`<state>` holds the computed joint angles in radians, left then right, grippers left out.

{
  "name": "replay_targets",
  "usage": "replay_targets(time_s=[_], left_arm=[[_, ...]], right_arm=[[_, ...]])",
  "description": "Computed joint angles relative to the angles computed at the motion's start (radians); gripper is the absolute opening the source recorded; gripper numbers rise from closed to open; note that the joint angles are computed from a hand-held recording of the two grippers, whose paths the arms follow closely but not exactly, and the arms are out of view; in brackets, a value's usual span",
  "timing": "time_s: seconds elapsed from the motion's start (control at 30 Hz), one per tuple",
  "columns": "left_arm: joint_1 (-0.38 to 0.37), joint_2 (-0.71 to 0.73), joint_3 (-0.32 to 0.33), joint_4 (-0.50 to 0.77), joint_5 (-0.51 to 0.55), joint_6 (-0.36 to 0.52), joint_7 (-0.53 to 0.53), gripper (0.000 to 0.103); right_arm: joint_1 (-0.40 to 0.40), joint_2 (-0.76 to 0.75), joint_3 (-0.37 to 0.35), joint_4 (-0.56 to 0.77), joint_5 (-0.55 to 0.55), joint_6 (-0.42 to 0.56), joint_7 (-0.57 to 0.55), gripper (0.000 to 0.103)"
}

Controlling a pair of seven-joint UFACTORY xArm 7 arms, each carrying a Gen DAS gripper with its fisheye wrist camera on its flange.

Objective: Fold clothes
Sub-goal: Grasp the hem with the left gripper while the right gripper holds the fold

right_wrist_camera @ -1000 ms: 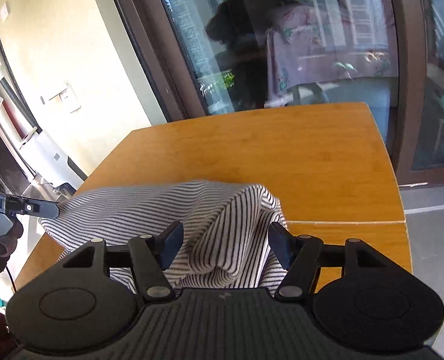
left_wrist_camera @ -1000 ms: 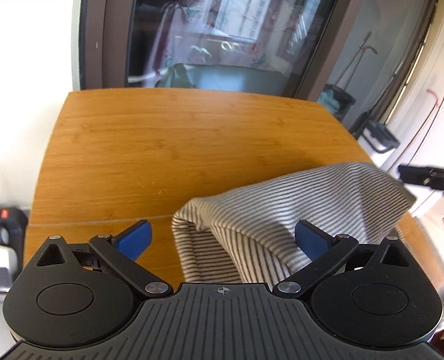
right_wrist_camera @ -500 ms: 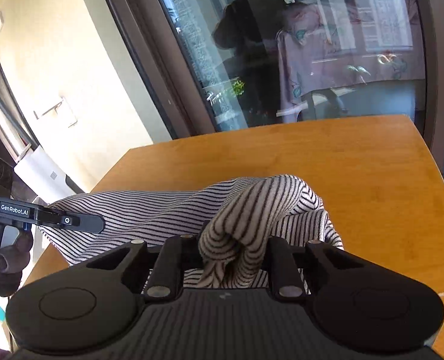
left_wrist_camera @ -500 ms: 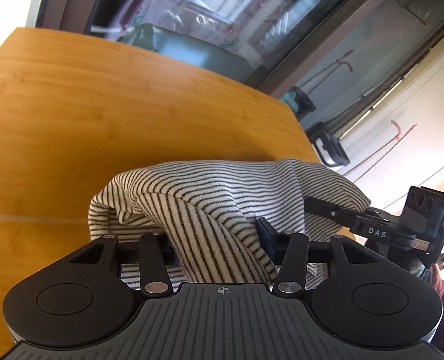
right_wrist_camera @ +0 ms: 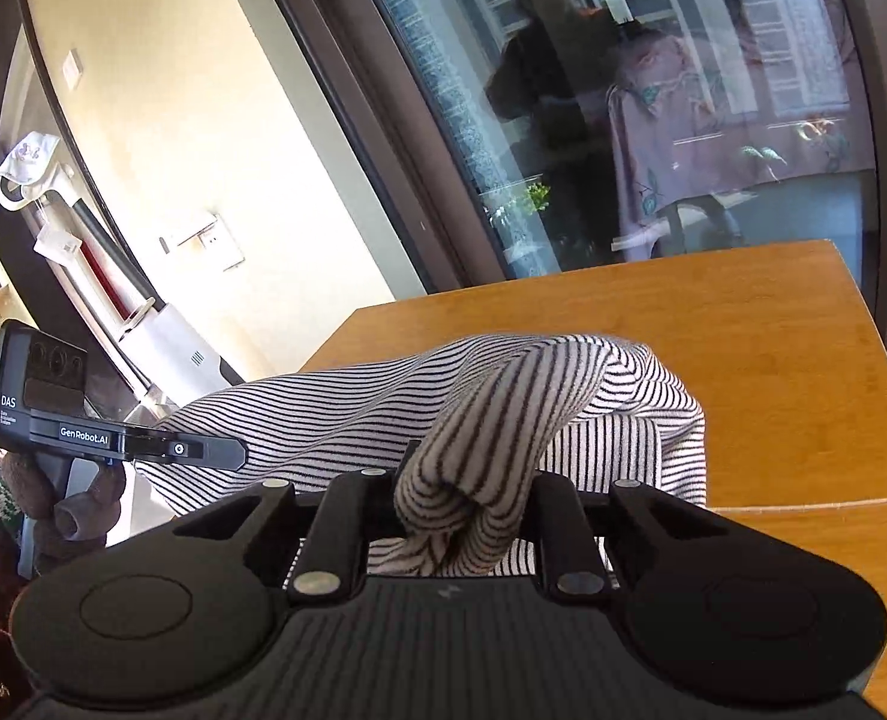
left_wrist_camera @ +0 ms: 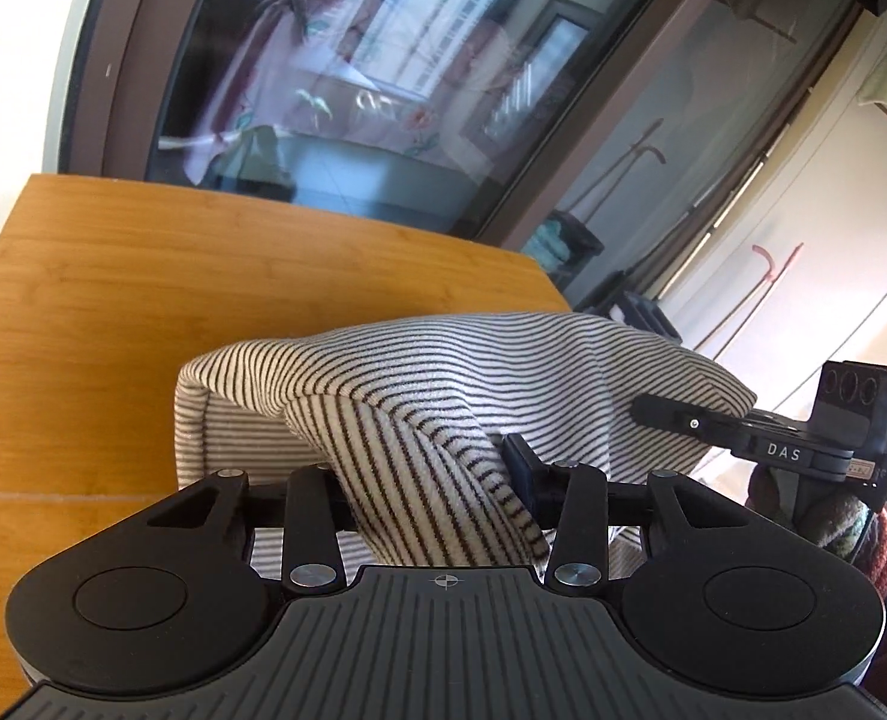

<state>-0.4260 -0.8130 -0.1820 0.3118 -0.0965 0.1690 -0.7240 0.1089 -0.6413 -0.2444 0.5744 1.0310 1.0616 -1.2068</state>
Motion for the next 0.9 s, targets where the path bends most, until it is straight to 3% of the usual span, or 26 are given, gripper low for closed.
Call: replay_targets(time_s=[0.1, 0.2, 0.27, 0.33, 0.4, 0.47, 0.53, 0.6, 0.63, 0.77, 0.9], left_arm=[[-0.032, -0.052, -0.01, -0.043, -0.02, 0.021, -0.03, 0.046], [-0.021, -0.061, -0.02, -0.065, -0.029, 0.035, -0.071, 0.046], [-0.013, -0.063, -0.022, -0.077, -0.033, 0.035, -0.099, 0.044], [-0.022, -0.061, 0.006, -0.093, -0.043, -0.004, -0.109, 0.045], [-0.064, -0.045, 0.056, -0.108, -0.061, -0.053, -0.1, 0.061], [-0.093, -0.021, 0.085, -0.113, -0.07, -0.073, -0.088, 0.069], [-0.109, 0.008, 0.095, -0.113, -0.078, -0.087, -0.087, 0.071], [-0.125, 0.04, 0.104, -0.112, -0.087, -0.102, -0.088, 0.071], [-0.119, 0.049, 0.093, -0.11, -0.086, -0.109, -0.093, 0.071], [-0.069, 0.017, 0.059, -0.083, -0.062, -0.076, -0.1, 0.048], [-0.038, -0.063, 0.055, -0.079, -0.044, -0.072, -0.084, 0.046]], right_arm=[[-0.017, -0.003, 0.009, -0.021, -0.028, -0.015, 0.012, 0.019], [-0.023, 0.012, 0.025, -0.033, -0.037, -0.077, 0.016, 0.035], [-0.019, 0.038, 0.02, -0.025, -0.033, -0.095, 0.025, 0.054], [-0.015, 0.071, 0.01, -0.013, -0.028, -0.094, 0.033, 0.057], [-0.012, 0.105, 0.007, -0.013, -0.015, -0.083, 0.031, 0.062], [0.0, 0.116, 0.023, -0.031, 0.022, -0.106, -0.019, 0.076], [0.014, 0.1, 0.068, -0.056, 0.057, -0.184, -0.06, 0.08], [0.017, 0.086, 0.103, -0.057, 0.051, -0.21, -0.092, 0.058], [0.046, 0.092, 0.077, -0.034, 0.017, -0.161, -0.066, 0.019], [0.059, 0.07, 0.047, 0.044, 0.021, -0.055, -0.02, 0.016], [0.058, 0.045, 0.021, 0.099, 0.054, 0.02, 0.005, 0.016]])
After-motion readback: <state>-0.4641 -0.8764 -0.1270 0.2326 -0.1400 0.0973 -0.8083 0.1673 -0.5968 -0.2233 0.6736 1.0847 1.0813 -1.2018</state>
